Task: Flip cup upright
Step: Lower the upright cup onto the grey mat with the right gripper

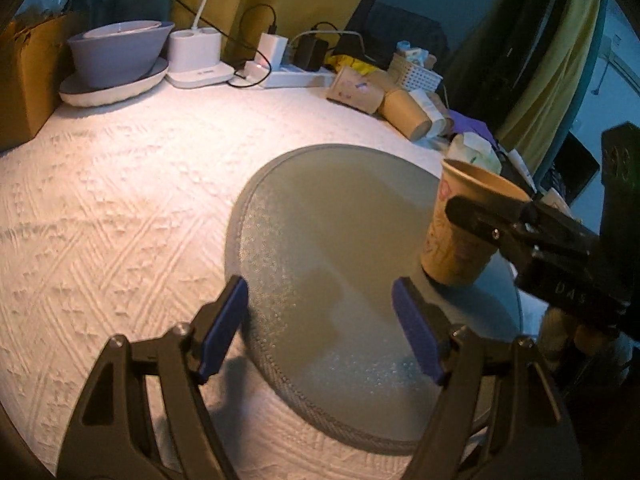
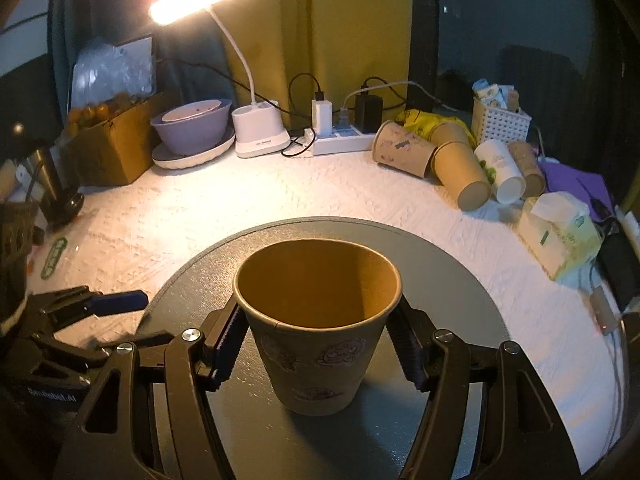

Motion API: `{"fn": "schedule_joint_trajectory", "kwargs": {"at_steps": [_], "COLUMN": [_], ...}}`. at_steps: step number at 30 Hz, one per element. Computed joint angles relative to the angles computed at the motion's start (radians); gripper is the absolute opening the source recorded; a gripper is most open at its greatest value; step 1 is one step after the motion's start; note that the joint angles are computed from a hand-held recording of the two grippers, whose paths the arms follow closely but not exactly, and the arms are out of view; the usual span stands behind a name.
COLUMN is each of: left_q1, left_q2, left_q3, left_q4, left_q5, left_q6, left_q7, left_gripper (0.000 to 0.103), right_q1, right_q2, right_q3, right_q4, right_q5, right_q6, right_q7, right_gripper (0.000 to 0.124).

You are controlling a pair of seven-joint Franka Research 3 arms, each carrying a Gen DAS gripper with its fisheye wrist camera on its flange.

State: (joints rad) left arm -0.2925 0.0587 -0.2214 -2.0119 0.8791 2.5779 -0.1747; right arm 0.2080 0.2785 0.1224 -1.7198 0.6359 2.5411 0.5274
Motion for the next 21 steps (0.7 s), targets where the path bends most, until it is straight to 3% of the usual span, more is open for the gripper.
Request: {"fn": "schedule_joint_trajectory", "kwargs": {"at_steps": [21], "left_q1": [-0.029], "left_q2": [0.001], "left_q3": [-0.014], "left_q4": [0.019], "left_q5": [0.014], "left_q6": [-0.024], "left_q7": [-0.017], "left_gripper": [0.076], "right_q1": [0.003], "right_q2": [-0.083], "right_q3": [-0.018], "right_q4": [-0.123], "right_q5": [0.022], "right_q6": [0.048], "right_q7": [-0.035], "right_gripper": [0.069]}}
